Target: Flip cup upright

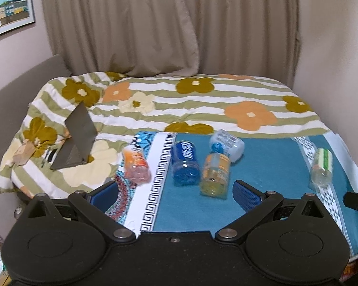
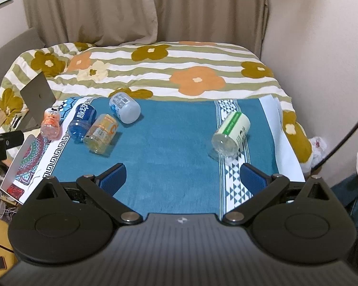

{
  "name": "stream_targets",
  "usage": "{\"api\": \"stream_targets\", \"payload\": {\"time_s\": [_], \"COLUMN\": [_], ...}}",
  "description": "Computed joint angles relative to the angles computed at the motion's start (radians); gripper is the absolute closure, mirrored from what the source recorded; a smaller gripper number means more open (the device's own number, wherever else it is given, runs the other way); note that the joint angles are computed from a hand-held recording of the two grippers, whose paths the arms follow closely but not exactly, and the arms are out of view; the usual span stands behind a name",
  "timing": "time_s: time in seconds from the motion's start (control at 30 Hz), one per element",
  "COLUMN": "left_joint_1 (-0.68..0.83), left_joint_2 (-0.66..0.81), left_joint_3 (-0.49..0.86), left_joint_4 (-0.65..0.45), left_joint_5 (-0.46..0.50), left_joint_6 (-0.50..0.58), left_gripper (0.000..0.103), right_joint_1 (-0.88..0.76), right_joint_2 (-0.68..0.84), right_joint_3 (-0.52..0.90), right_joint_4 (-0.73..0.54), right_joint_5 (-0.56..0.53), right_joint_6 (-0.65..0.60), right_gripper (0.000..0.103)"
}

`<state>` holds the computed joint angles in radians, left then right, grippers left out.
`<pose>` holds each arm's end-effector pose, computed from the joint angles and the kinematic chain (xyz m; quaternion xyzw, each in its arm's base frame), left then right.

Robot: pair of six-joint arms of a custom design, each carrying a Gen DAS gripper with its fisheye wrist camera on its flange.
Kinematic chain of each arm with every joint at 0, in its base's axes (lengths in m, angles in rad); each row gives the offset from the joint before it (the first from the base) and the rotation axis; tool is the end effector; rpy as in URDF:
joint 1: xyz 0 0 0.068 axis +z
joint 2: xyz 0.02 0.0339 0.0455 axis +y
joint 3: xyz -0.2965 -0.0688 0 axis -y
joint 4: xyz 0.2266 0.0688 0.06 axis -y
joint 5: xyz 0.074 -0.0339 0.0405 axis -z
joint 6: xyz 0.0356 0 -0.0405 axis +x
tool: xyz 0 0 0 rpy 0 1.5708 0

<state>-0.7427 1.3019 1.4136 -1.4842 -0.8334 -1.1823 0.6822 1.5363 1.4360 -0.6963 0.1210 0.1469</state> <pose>0.1497 -0.1017 0.3882 -0.2375 0.8793 0.1559 0.3822 0.2493 0.1970 0.3687 -0.2224 0.8974 0.1005 0.3674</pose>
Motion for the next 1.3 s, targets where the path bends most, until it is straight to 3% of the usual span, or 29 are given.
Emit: {"api": "stream_targets", "payload": {"time_s": [0.13,0.23,0.4,0.6,0.93,1.3], "left_joint_1": [0.147,0.293,0.595,0.863,1.106,1.16], "left_joint_2": [-0.01,-0.025,-0.025,0.06,0.308,0.441], "left_joint_3": [-0.001,-0.027,-0.111,-0.161,-0.109,-0.059], "left_joint_4": [0.068,0.176,0.415,0.58,0.658,0.656], "left_joint_5": [0.035,0.085,0.281,0.493,0.75,0.803], "left_joint_6": [0.114,0.256,0.519,0.717,0.845,0.895], "left_gripper": [0.0,0.0,0.001,0.006,0.02,0.028], "right_joint_1": [-0.033,-0.039,-0.016,0.024,0.066,0.084], "right_joint_2": [0.057,0.121,0.247,0.417,0.657,0.861], "right_joint_3": [0.064,0.12,0.243,0.408,0.681,0.988], "right_joint_4": [0.007,0.014,-0.011,-0.088,-0.232,-0.408], "right_joint_5": [-0.062,-0.083,-0.083,-0.045,0.001,0.017], "right_joint_6": [-0.08,-0.121,-0.08,0.009,0.129,0.19], "right_gripper": [0.0,0.0,0.0,0.0,0.0,0.0]}}
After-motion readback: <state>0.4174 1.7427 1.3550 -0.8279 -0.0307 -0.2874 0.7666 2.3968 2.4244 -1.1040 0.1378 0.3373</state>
